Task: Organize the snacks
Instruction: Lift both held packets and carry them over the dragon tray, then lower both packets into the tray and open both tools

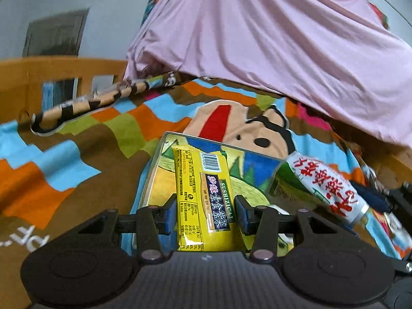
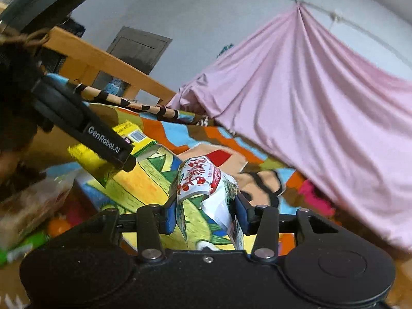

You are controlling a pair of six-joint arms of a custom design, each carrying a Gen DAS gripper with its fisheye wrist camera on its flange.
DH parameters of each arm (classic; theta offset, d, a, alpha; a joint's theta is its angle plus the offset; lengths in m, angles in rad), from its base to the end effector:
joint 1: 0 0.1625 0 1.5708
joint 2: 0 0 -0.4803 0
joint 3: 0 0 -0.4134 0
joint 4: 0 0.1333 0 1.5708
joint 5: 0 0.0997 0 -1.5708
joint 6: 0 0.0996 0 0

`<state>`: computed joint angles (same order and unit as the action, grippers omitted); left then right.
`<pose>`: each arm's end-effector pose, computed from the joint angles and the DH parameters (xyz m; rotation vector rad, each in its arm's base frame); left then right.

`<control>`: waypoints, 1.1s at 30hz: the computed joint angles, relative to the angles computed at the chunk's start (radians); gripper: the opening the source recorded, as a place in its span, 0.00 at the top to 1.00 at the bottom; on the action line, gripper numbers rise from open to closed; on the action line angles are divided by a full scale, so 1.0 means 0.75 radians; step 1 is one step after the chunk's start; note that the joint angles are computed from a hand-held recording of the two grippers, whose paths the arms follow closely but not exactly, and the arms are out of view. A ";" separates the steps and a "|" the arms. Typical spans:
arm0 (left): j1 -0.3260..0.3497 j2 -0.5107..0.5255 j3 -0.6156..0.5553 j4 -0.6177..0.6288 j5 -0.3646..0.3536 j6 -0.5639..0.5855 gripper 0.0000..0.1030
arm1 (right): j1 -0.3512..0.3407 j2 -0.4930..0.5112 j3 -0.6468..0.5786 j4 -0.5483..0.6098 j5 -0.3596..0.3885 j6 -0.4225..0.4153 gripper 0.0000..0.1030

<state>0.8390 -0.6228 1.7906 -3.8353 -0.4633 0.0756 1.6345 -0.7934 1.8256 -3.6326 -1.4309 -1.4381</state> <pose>-0.2604 -0.6228 0.1308 0.0885 2.0764 -1.5117 0.1905 -0.6741 0.1846 1.6689 -1.6519 1.1303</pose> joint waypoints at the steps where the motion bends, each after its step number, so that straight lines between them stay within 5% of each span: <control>1: 0.025 -0.002 -0.013 0.014 -0.022 -0.023 0.52 | 0.009 0.027 -0.041 0.019 -0.022 0.037 0.54; 11: 0.140 -0.058 0.003 0.254 -0.167 -0.300 0.52 | 0.036 0.172 -0.253 0.241 -0.240 0.273 0.54; 17: 0.164 -0.079 0.007 0.499 -0.135 -0.429 0.52 | 0.043 0.201 -0.281 0.299 -0.337 0.339 0.47; 27: 0.127 -0.107 0.041 0.514 -0.133 -0.452 0.28 | 0.037 0.126 -0.260 0.432 -0.305 0.472 0.14; 33: 0.036 -0.070 0.063 0.164 -0.035 -0.205 0.09 | 0.030 0.032 -0.184 0.396 -0.211 0.568 0.04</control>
